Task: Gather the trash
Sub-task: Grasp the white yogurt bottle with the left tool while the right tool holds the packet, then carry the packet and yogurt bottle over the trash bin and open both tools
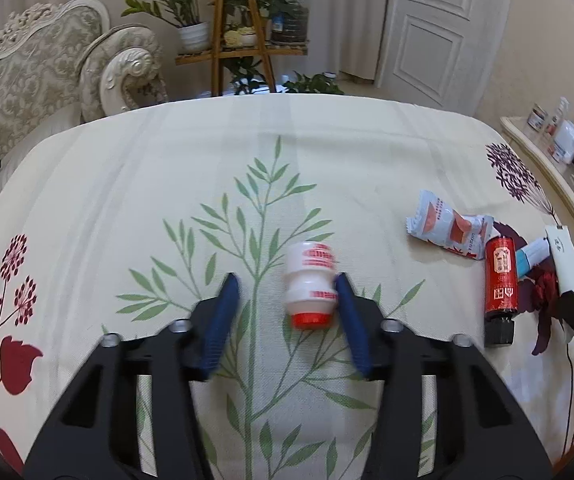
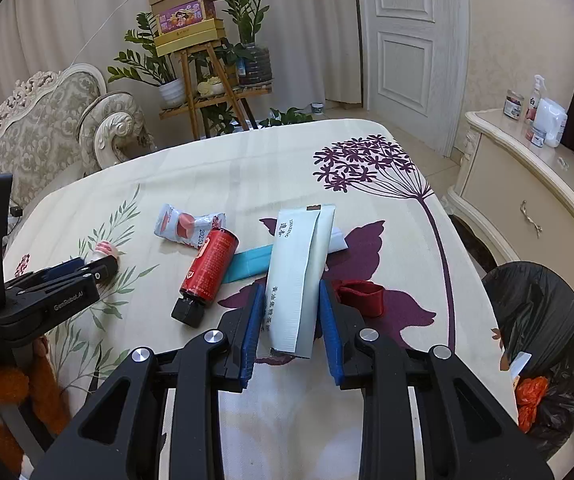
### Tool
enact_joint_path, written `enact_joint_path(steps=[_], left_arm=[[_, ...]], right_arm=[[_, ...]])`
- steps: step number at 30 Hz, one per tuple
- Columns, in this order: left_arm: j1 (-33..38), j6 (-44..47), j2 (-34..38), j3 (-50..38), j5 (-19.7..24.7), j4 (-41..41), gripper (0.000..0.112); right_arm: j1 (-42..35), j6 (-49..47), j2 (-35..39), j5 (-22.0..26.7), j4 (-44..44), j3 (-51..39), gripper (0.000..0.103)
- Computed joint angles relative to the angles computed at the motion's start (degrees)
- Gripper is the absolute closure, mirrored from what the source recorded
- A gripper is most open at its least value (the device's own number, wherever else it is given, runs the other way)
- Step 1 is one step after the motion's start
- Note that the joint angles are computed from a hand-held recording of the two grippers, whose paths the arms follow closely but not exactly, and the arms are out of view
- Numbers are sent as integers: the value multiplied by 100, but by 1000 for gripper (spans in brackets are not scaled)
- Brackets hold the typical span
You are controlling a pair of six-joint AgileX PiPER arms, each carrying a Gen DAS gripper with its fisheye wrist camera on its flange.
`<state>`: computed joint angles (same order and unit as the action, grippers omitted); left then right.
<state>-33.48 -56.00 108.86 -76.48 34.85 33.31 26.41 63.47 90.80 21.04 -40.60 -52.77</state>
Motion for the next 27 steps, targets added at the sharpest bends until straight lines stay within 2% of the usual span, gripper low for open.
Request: enact_joint_path(steps=[3,14,27], left_arm=[[-31,57,-17,56,-98,51,87],[-288,-619,-255,392,-196,681,87],[-1155,-1357,-744,766,-92,1168,87]], right_arm=[[4,0,8,7,8,-4,74],[2,238,-21,-39,-178,120,74],[178,856,-797,222,-607,766,74]])
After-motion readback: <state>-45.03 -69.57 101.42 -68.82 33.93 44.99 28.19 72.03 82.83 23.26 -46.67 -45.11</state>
